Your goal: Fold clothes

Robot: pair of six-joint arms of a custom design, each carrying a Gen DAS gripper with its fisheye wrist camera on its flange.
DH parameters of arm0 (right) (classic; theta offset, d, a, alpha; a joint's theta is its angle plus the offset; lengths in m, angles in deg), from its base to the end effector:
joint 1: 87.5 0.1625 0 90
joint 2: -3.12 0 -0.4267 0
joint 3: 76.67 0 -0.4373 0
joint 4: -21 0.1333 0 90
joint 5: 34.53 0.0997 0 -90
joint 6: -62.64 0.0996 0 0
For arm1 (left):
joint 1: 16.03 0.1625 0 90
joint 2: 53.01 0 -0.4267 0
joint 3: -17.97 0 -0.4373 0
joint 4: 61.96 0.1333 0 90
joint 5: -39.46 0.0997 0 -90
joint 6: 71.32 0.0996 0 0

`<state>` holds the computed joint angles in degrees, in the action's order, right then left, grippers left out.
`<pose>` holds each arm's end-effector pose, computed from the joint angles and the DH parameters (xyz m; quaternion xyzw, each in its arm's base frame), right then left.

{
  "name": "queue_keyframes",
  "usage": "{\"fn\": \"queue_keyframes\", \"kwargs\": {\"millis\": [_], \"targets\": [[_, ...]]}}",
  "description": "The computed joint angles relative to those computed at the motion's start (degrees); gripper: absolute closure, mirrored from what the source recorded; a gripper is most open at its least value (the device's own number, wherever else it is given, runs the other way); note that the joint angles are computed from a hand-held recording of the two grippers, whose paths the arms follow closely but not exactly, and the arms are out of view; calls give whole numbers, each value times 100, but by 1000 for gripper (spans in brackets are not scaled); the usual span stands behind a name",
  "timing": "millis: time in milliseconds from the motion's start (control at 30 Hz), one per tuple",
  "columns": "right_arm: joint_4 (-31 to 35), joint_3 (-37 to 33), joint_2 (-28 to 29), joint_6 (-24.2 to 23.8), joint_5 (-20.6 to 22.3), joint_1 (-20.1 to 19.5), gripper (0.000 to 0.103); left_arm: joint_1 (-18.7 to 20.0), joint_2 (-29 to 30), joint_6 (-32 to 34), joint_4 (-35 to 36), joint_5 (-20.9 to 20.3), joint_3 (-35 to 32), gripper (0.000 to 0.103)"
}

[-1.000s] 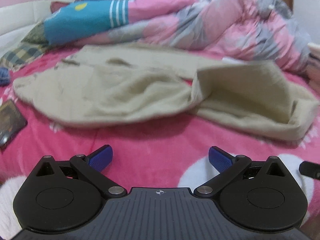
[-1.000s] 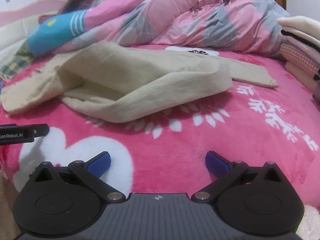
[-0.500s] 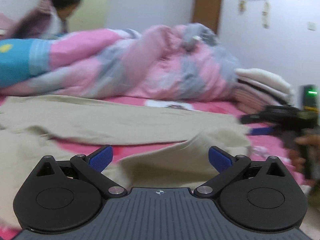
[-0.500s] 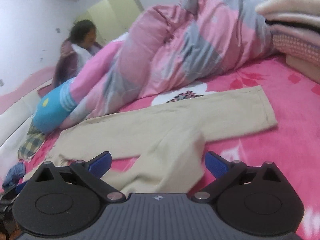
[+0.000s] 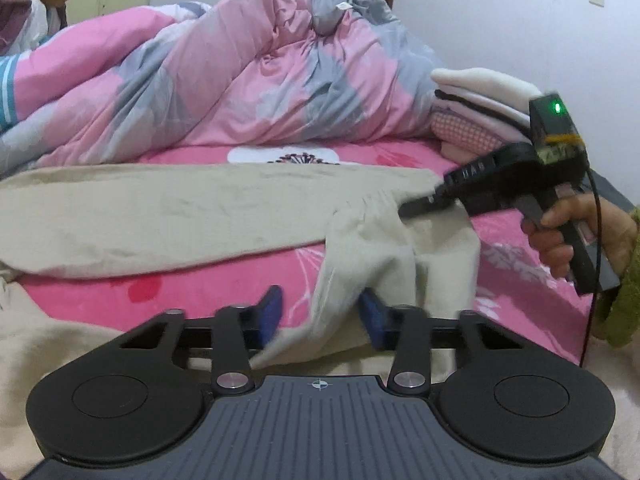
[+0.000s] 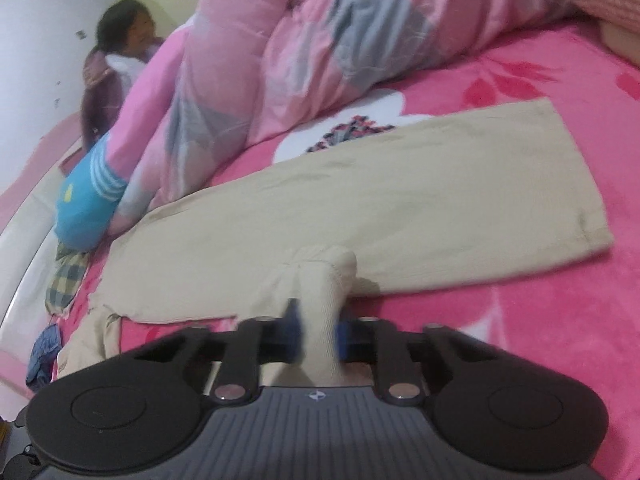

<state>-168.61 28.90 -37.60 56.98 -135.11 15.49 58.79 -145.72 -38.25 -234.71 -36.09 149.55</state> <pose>0.2575 -0.6046 0.0214 0.1268 -0.9422 0.3025 0.0688 0.0324 -0.4844 0.3139 0.3332 0.8590 -0.3480 0.1729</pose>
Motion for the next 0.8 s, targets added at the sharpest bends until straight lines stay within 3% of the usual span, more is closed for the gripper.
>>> {"fn": "queue_keyframes", "kwargs": {"millis": [167,300,400,467,500,533,600,667,800], "targets": [[-377,-182,-36,-403,1030,140,96,62,-295,-342,124,-263,-2,96],[-1169,198,-331,-1670,2223,165,96,147,-795,-439,256,-883,112,97],[-1877,1032,-736,-2423,2885,-98,93,221,-1221,-314,582,-1391,273,97],[-2040,1612,-1047,-2527,2606,-269,83,248,-1442,-160,973,-1485,373,97],[-2111,1862,-1162,-2370,2242,-330,69,258,-1538,-80,1161,-1506,420,97],[-2164,2107,-1273,-2168,1835,-390,63,263,-1603,3,1327,-1474,463,97],[-2314,2469,-1412,-1651,954,-417,63,272,-1718,135,1607,-1414,545,98],[-2508,2764,-1504,-1029,476,-468,63,291,-1776,165,1756,-1418,583,99],[-2885,3114,-1588,-633,449,-446,63,231,-1940,298,1892,-1358,670,99]]}}
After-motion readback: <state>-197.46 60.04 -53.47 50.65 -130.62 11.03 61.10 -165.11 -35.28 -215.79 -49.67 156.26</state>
